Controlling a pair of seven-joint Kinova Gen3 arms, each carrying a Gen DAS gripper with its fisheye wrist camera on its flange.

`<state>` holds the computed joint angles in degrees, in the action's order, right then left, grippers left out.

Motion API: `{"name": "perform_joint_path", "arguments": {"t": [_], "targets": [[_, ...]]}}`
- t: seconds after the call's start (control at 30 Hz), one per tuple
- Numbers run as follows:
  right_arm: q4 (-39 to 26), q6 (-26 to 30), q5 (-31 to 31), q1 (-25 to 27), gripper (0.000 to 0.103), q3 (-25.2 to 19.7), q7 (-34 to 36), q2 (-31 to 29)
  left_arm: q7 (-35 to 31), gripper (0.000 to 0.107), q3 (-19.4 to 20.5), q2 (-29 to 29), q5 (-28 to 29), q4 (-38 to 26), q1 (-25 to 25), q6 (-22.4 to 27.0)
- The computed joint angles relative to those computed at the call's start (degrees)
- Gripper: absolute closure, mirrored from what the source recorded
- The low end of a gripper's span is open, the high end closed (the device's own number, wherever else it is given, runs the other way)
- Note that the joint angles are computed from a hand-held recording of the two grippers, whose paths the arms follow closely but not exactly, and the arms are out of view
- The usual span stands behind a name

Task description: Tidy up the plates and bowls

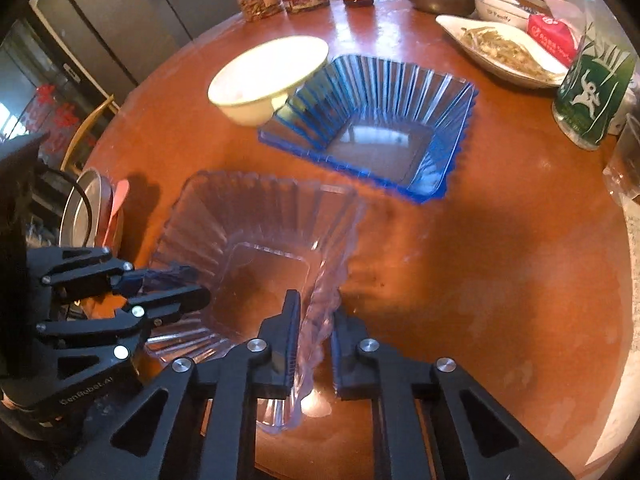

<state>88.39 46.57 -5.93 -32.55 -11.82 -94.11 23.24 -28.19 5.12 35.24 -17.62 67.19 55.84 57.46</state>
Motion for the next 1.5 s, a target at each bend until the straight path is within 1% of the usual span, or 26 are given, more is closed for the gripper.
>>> {"name": "perform_joint_path", "arguments": {"t": [0.13,0.3,0.43,0.5,0.57,0.6,0.67,0.73,0.87,1.07,1.13,1.2,1.27,1.47,1.5], "targets": [[1.4,-0.6,-0.3,-0.1,0.093,-0.3,0.2,-0.8,-0.8,0.092,0.4,0.3,0.0,-0.9,0.4,1.4],[2.3,-0.8,-0.2,-0.2,0.093,-0.4,0.4,-1.4,-1.0,0.092,0.5,0.6,0.2,-0.9,0.8,1.5],[0.9,-0.3,-0.2,-0.3,0.093,-0.2,0.3,-0.5,-0.4,0.092,0.2,0.4,0.2,-0.4,0.9,1.0],[0.4,0.1,-1.1,0.3,0.092,-0.5,0.4,-0.2,0.2,0.092,-0.1,0.1,-0.1,-0.3,1.2,1.1],[0.7,0.1,-1.4,0.6,0.089,-0.2,0.2,-0.3,0.7,0.092,-0.2,-0.5,-0.6,0.3,1.4,1.2],[0.8,-0.2,-1.1,0.5,0.085,0.0,0.0,-0.6,1.0,0.092,-0.3,-0.6,-0.7,0.3,1.5,1.4],[1.0,-0.4,-2.0,1.5,0.082,-0.3,0.6,-0.9,1.3,0.092,-0.2,-0.9,-1.1,0.2,1.5,1.8],[1.1,-0.7,-3.1,2.5,0.07,-0.5,1.1,-1.3,1.5,0.091,-0.1,-1.2,-1.4,0.2,1.5,2.2],[1.4,-1.1,-3.7,3.3,0.069,-0.4,1.7,-2.2,1.9,0.086,0.1,-1.6,-1.5,0.3,1.2,2.7],[1.8,-1.7,-5.1,4.5,0.068,-0.6,3.0,-3.5,3.6,0.084,-0.4,-3.1,-3.4,1.0,1.6,2.9],[1.7,-1.9,-5.4,4.7,0.068,-0.6,3.2,-3.8,3.8,0.081,-0.5,-3.1,-4.3,0.0,1.7,4.0],[1.5,-2.0,-5.5,4.9,0.068,-0.6,3.6,-4.1,4.0,0.069,-0.7,-2.9,-5.2,-1.4,1.9,5.2],[1.2,-2.0,-6.1,5.4,0.068,-0.7,4.2,-4.3,4.1,0.064,-0.9,-2.4,-6.2,-3.1,2.4,6.6],[-0.2,-2.2,-6.2,5.8,0.067,-0.2,4.6,-5.2,2.1,0.063,-1.7,0.7,-7.9,-10.3,3.0,11.4],[-0.4,-2.2,-6.2,5.9,0.064,-0.2,4.7,-5.3,1.9,0.062,-2.0,0.9,-7.9,-10.8,3.1,11.7]]}}
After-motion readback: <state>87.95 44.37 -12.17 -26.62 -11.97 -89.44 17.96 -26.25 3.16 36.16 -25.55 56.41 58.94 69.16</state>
